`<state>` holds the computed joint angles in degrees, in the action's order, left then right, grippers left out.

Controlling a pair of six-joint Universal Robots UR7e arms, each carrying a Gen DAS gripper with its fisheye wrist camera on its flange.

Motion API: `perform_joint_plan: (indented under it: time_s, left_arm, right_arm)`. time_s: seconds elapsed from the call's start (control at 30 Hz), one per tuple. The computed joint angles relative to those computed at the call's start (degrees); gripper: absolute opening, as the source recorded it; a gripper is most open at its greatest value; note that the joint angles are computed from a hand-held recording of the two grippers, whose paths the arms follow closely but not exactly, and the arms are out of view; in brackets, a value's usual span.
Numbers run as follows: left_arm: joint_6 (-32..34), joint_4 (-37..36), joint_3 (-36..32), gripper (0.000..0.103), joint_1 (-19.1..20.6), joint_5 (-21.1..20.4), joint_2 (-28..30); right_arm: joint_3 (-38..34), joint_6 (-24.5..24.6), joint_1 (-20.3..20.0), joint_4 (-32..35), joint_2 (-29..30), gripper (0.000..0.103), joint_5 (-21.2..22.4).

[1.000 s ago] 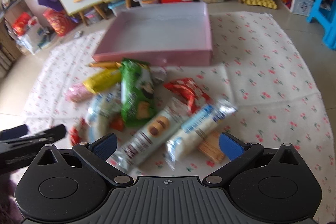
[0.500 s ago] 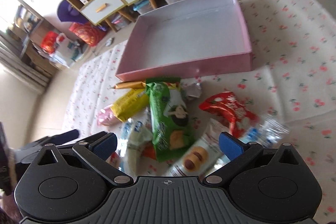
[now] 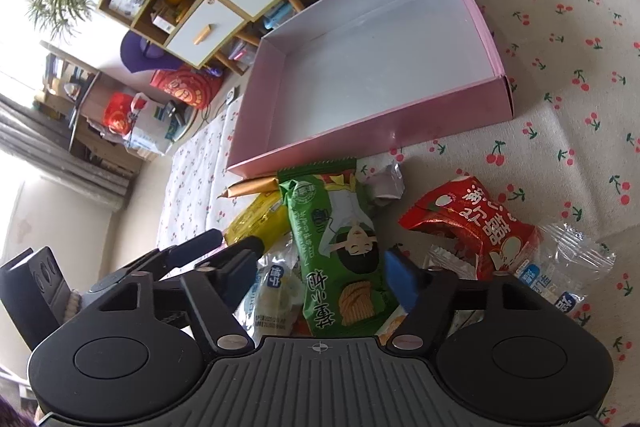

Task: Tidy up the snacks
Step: 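Grasp the yellow packet with the left gripper while the right grasps the green packet, then lift both packets and release them into the pink box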

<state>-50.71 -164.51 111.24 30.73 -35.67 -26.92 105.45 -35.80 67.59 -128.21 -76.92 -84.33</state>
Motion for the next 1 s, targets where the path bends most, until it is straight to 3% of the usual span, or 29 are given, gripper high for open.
perform_joint_plan:
  time_s: [0.37,0.5,0.77,0.83,0.9,1.0]
  left_arm:
    - [4.0,-2.9,-0.9,0.066,1.3,0.1,1.4]
    - [5.8,-3.6,-0.9,0.07,1.4,0.5,1.8]
    - [8.2,-3.5,-1.6,0.074,1.1,2.3,3.0]
    - [8.8,-2.2,-2.0,0.074,1.0,2.6,3.2]
    - [8.1,0.9,-2.4,0.064,0.7,3.2,2.9]
    - [7.3,3.0,-2.6,0.06,0.4,3.1,2.4]
  right_arm:
    - [1.1,2.3,0.6,-4.0,1.7,0.065,-3.4]
    - [1.5,2.3,0.6,-5.2,1.8,0.051,-4.3]
    - [1.4,4.9,1.3,-4.3,1.0,0.046,-5.8]
    - [1.4,5.2,1.4,-3.6,0.6,0.045,-5.8]
    - [1.5,5.3,1.5,-3.4,0.1,0.045,-6.0]
    - [1.4,5.7,1.5,-3.3,-0.3,0.045,-5.6]
